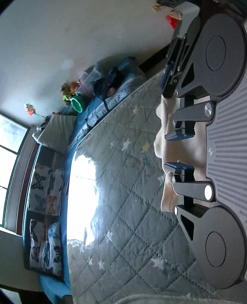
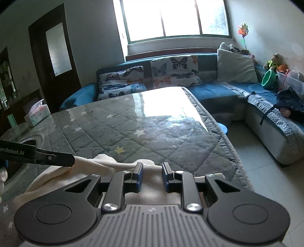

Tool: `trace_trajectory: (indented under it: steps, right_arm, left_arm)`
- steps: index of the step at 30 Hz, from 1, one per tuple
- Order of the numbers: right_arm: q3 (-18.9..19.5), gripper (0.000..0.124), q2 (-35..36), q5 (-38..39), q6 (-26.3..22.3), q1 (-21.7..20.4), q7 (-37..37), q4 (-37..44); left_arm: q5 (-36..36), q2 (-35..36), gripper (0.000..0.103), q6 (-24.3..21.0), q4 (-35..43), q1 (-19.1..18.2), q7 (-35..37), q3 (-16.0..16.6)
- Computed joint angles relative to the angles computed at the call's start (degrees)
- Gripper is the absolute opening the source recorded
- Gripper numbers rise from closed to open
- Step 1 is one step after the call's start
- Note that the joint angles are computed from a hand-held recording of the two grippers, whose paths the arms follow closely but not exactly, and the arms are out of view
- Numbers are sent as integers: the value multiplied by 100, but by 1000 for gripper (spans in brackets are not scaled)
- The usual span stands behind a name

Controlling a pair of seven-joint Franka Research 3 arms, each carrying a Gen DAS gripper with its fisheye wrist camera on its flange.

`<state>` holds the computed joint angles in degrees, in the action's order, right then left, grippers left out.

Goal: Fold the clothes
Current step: 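Lower the bundle onto the table with both grippers and open them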

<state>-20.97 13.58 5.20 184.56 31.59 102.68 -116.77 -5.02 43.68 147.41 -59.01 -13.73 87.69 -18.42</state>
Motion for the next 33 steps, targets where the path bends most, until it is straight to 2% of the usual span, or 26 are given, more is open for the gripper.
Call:
trace_trajectory:
  steps: [4,7,9,11,15,19,21,23,31,33]
  right_arm:
    - [249,26,35,98,9,-242,-102,20]
    - [447,27,52,198,3,-431,-199,37]
    - [512,27,57,231,8,-497,-262,34]
    - [514,28,70,245,-14,-500,-305,55]
    - [515,34,78,219,-62,-499,-347,94]
    - [144,35,83,48,-41,-141,-238,88]
    - [63,36,96,9,-61,-65,-201,112]
    - [69,36,108,-17,-93,-73,-176,147]
    - [321,41,130,-125,-153,-336,-157,193]
    - [396,41,130,-134,-168,-414,-188,202]
  left_arm:
    - [126,-188,26,203,-323,41,-135,148]
    - [304,-310,27,332,-501,36,-502,363]
    - [616,-316,27,313,-492,-69,-859,640]
    - [770,-299,27,216,-441,-57,-1117,710]
    - [769,-403,27,389,-551,101,-1171,493]
    - [286,-412,27,518,-590,405,-319,-217]
    - [37,-264,27,316,-361,407,-4,-403]
    - [-123,-38,26,76,-7,290,111,-412]
    - [-141,1104,22,-902,1876,-338,-59,19]
    - [-155,1196,22,-947,2009,-376,-63,62]
